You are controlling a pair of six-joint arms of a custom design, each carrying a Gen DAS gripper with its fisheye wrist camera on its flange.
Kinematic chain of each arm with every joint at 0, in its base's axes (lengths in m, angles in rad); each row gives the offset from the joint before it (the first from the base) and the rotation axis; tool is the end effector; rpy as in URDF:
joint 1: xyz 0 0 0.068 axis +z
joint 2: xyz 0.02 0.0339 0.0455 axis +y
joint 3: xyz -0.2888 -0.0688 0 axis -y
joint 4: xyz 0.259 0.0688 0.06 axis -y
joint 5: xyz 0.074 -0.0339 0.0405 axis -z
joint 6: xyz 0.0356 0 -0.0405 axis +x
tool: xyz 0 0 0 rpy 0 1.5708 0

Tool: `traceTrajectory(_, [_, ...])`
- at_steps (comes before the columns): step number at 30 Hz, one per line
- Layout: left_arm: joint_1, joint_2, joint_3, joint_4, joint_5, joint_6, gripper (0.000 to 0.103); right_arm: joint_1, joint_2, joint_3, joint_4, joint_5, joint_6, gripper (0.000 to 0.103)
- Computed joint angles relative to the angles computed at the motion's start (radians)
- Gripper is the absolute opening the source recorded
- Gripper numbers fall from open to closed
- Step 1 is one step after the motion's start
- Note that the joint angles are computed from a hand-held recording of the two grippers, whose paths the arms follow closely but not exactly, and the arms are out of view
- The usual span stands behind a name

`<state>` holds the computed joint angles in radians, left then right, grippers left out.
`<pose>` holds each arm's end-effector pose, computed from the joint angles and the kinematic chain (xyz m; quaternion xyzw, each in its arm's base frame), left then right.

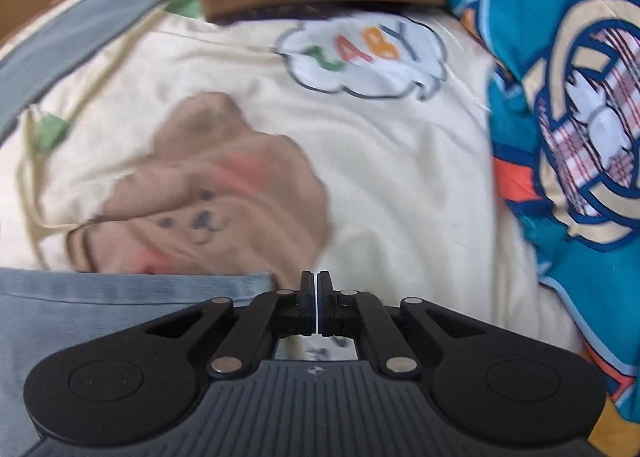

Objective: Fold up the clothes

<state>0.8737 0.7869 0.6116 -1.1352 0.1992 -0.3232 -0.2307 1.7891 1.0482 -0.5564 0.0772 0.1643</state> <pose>0.0758 0.0795 0.2267 -0.5452 0.8224 -0.0598 0.1511 0.3340 -0.0813 0.1595 0.1994 0.9697 -0.0427 0.1349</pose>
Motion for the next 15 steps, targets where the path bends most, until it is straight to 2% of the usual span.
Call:
traceTrajectory(4, [0.036,0.018,-0.03,0.062,0.009,0.032,0.05,0.032,-0.023,0.004,-0.002,-0.044,0.067,0.005])
traceTrajectory(8, [0.043,0.059,-0.055,0.14,0.008,0.073,0.048,0.101,-0.06,-0.013,-0.008,-0.058,0.084,0.021])
traceTrajectory(10, [0.05,0.091,-0.064,0.179,0.009,0.09,0.046,0.148,-0.071,-0.027,-0.008,-0.051,0.075,0.022])
traceTrajectory(13, [0.083,0.137,-0.069,0.236,0.028,0.125,0.039,0.213,-0.075,-0.042,-0.009,-0.052,0.072,0.027])
traceTrajectory(15, [0.097,0.179,-0.072,0.276,0.027,0.149,0.039,0.252,-0.069,-0.042,-0.02,-0.052,0.084,0.027])
